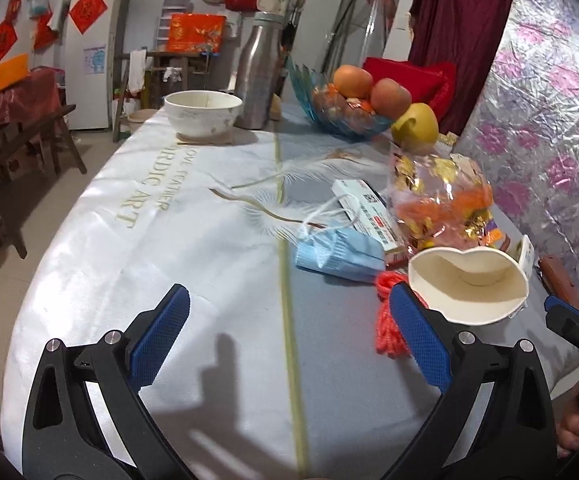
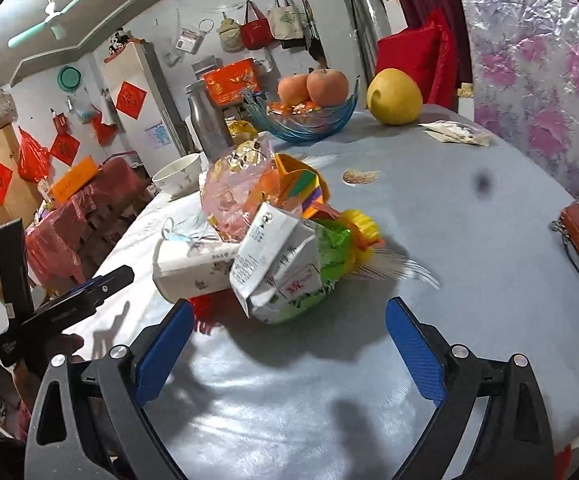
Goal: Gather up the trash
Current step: 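Grasp the green-white packet with right gripper while left grasps the white paper cup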
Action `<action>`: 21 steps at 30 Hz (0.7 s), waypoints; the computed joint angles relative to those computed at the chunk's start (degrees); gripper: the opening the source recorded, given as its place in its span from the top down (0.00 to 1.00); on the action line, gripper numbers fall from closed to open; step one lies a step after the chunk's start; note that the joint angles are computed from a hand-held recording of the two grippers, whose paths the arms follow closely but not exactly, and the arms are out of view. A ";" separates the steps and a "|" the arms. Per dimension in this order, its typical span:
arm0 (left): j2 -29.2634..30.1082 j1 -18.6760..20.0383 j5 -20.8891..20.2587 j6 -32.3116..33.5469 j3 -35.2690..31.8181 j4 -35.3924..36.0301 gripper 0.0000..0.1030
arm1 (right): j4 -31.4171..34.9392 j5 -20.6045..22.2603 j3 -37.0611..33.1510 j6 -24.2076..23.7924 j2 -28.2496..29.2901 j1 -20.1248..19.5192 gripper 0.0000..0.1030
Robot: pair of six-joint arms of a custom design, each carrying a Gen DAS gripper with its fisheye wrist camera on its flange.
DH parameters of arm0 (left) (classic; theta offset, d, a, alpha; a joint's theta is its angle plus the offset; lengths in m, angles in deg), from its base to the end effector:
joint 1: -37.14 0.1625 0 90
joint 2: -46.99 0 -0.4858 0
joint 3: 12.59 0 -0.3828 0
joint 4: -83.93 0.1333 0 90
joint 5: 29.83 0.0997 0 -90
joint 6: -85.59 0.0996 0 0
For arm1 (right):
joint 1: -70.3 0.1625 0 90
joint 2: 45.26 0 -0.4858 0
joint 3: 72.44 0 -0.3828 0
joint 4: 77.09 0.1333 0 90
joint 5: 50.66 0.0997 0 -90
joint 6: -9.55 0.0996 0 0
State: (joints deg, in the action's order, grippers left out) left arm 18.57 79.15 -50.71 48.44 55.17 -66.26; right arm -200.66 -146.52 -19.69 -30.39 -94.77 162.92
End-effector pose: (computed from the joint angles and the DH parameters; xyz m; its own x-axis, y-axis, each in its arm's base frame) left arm -0.4646 -0.7231 0.1534 -0.8064 -0.3440 -0.4810 0.2602 0.5240 -0.8110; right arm 0.1611 -0.8272 0.4752 -0.7384 -0.5489 0.3918 -0.6697 0.6650 -0.3306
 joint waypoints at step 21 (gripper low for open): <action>3.46 -1.25 -9.21 25.32 -2.06 -12.75 0.06 | 4.89 2.72 -8.50 10.67 2.85 -3.19 0.29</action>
State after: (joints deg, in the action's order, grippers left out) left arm 22.03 77.90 -59.92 73.76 53.11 -79.01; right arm -195.77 -143.80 -28.19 -19.72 -91.92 159.74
